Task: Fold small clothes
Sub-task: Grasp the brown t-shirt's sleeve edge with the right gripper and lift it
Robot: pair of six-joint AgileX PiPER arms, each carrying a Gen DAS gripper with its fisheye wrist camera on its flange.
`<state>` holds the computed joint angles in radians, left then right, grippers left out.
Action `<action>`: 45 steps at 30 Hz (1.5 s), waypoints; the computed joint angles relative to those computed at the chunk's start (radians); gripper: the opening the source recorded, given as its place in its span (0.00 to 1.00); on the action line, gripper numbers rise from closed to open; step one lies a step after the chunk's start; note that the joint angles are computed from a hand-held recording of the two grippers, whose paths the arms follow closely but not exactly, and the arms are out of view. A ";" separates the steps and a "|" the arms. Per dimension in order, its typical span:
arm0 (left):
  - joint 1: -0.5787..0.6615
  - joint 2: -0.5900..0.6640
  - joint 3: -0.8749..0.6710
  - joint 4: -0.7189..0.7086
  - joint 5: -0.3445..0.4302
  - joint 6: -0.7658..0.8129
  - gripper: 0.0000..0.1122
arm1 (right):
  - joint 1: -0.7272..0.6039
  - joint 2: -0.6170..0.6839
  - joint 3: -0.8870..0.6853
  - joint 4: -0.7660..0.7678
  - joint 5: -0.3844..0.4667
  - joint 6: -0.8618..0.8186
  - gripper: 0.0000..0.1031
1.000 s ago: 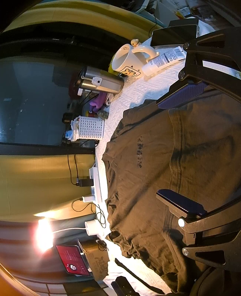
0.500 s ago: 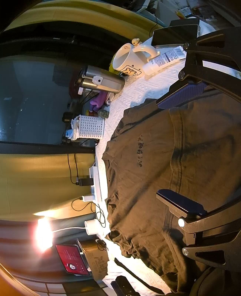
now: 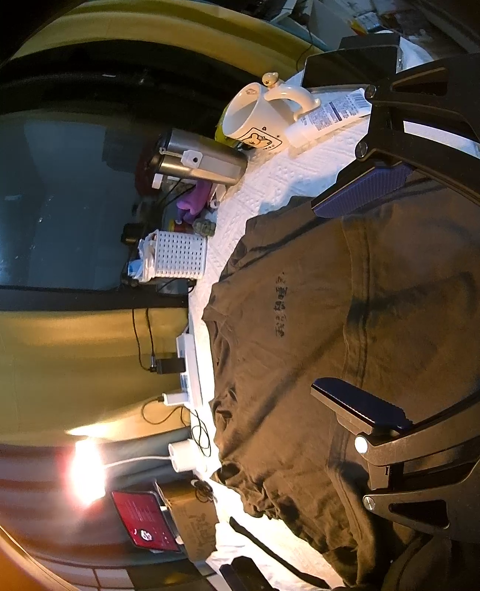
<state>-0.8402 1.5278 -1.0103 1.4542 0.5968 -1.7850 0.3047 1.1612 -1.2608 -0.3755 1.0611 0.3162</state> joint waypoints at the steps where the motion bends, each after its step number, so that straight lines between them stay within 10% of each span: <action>1: 0.008 0.010 -0.013 -0.008 -0.006 0.013 0.90 | -0.022 0.008 -0.003 0.005 -0.006 -0.016 0.87; 18: 0.175 0.219 -0.282 -0.233 -0.094 0.288 0.90 | -0.419 0.411 -0.334 0.183 -0.068 -0.354 0.86; 31: 0.231 0.335 -0.419 -0.449 -0.073 0.463 0.90 | -0.456 0.689 -0.583 0.314 0.107 -0.525 0.53; 37: 0.229 0.346 -0.435 -0.482 -0.064 0.501 0.90 | -0.480 0.663 -0.507 0.381 0.088 -0.575 0.11; 45: 0.228 0.326 -0.413 -0.467 -0.084 0.496 0.90 | -0.516 0.547 -0.417 0.283 0.013 -0.466 0.07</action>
<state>-0.6123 1.8533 -1.4229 0.9869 0.5132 -1.2892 -0.2116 1.7082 -1.6773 -0.0925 1.0736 -0.1494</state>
